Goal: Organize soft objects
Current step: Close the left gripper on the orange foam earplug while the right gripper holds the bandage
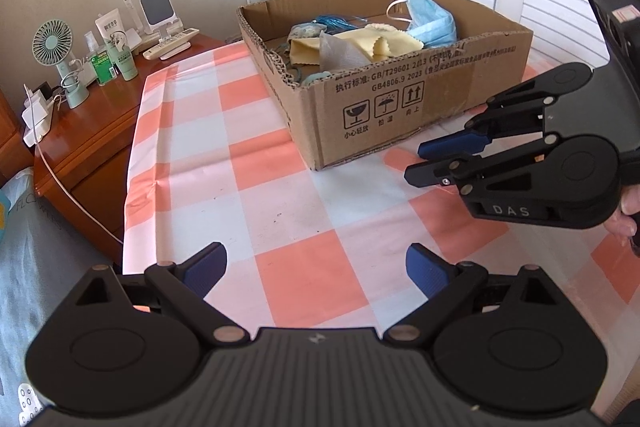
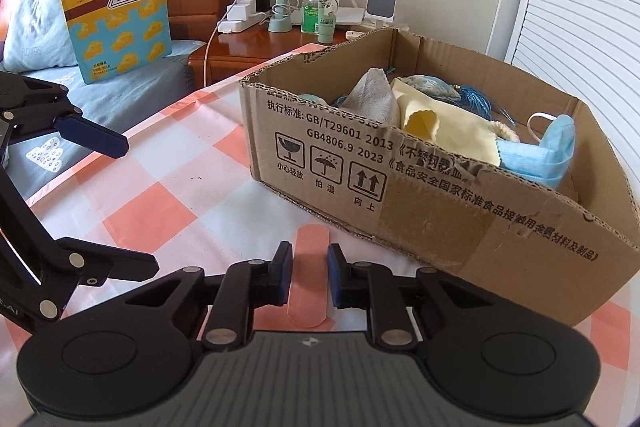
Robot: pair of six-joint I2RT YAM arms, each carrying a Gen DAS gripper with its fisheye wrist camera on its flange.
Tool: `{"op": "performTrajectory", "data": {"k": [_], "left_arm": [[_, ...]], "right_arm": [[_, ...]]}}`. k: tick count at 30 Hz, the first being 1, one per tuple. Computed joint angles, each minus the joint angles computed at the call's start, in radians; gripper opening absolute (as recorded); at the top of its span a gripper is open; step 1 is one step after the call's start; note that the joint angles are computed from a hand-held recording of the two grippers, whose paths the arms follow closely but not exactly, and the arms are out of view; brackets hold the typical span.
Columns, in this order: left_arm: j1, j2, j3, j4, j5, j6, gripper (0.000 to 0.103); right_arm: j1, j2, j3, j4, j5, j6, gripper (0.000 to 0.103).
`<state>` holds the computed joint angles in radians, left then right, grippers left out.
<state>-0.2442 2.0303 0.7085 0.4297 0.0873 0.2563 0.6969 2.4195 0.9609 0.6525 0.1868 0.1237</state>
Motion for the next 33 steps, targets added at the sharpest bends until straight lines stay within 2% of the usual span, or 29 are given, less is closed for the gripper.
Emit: {"op": "performTrajectory", "data": {"k": [9,17,27,30,33], "left_arm": [[-0.022,-0.031,-0.016,-0.005,0.006,0.014,0.096],[-0.088,-0.036,-0.009,-0.007,0.043,0.018,0.096],[-0.223,0.041,0.093,-0.055,0.077,0.045,0.095],[-0.259,0.074,0.14,-0.079,0.076,0.032,0.093],[-0.293,0.101,0.185,-0.104,0.078,0.009,0.079]], "right_arm": [[0.007,-0.074,-0.109,0.059,0.028,0.006,0.022],[0.003,-0.203,-0.3,0.143,0.09,0.014,0.022],[-0.051,-0.261,-0.516,0.283,0.164,0.121,0.022],[-0.071,-0.246,-0.551,0.328,0.18,0.152,0.022],[-0.095,-0.212,-0.575,0.379,0.191,0.179,0.022]]}}
